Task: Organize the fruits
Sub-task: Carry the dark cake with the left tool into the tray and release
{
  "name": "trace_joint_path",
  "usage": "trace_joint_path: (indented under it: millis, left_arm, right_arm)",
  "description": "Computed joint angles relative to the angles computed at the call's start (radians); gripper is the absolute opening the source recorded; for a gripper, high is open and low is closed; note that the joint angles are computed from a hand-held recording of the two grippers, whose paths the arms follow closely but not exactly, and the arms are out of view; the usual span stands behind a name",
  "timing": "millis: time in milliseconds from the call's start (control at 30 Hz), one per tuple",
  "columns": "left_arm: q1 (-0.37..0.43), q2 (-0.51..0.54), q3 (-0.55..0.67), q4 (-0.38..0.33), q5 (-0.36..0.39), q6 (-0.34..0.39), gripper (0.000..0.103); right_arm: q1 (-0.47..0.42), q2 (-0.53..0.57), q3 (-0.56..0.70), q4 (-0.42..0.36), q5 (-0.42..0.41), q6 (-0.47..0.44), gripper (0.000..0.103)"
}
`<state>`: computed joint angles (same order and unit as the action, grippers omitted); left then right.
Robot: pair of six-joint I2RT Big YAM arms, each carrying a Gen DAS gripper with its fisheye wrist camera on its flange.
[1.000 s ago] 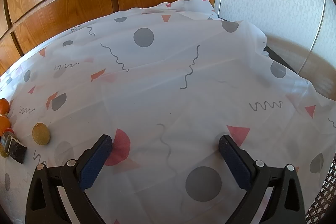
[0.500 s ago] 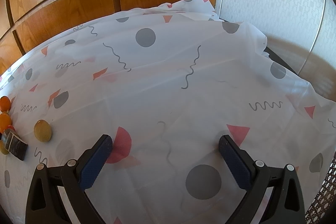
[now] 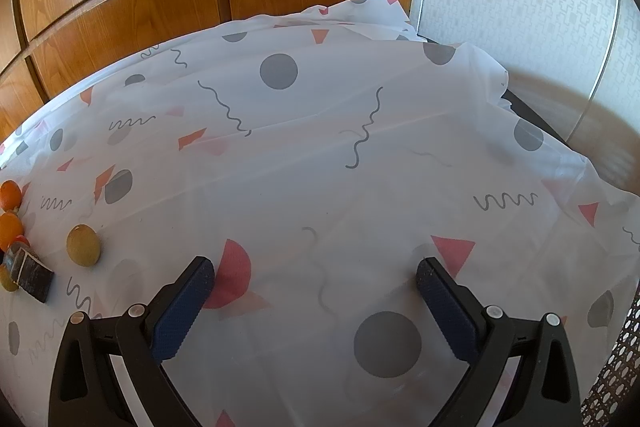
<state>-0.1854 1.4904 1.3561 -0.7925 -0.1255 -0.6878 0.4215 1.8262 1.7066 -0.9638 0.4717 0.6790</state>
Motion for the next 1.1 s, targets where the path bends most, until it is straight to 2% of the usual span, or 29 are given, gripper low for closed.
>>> trace_joint_path:
  millis: [300,533,667,800,867,933,1100]
  left_arm:
    - [0.000,0.023,0.004,-0.031,-0.052,-0.040,0.046]
    - [-0.008,0.033,0.013,-0.039,-0.086,-0.041,0.046]
    - [-0.011,0.032,0.012,-0.036,-0.094,-0.044,0.054]
    - [-0.015,0.028,0.010,-0.035,-0.100,-0.044,0.056]
    - [-0.020,0.019,0.004,-0.027,-0.104,-0.036,0.061]
    - [-0.029,0.007,-0.001,-0.020,-0.119,-0.025,0.063]
    - [-0.051,-0.022,-0.011,-0.007,-0.138,-0.005,0.067]
  right_arm:
    - [0.009,-0.023,-0.005,-0.012,-0.028,-0.014,0.075]
    - [0.022,-0.029,0.012,0.028,-0.092,-0.068,0.059]
    - [0.044,-0.017,0.043,0.060,-0.146,-0.124,0.055]
    - [0.062,0.011,0.090,0.078,-0.203,-0.183,0.050]
    - [0.069,0.035,0.124,0.073,-0.225,-0.207,0.050]
    - [0.073,0.061,0.159,0.059,-0.242,-0.223,0.041]
    - [0.073,0.111,0.224,0.028,-0.275,-0.234,0.041]
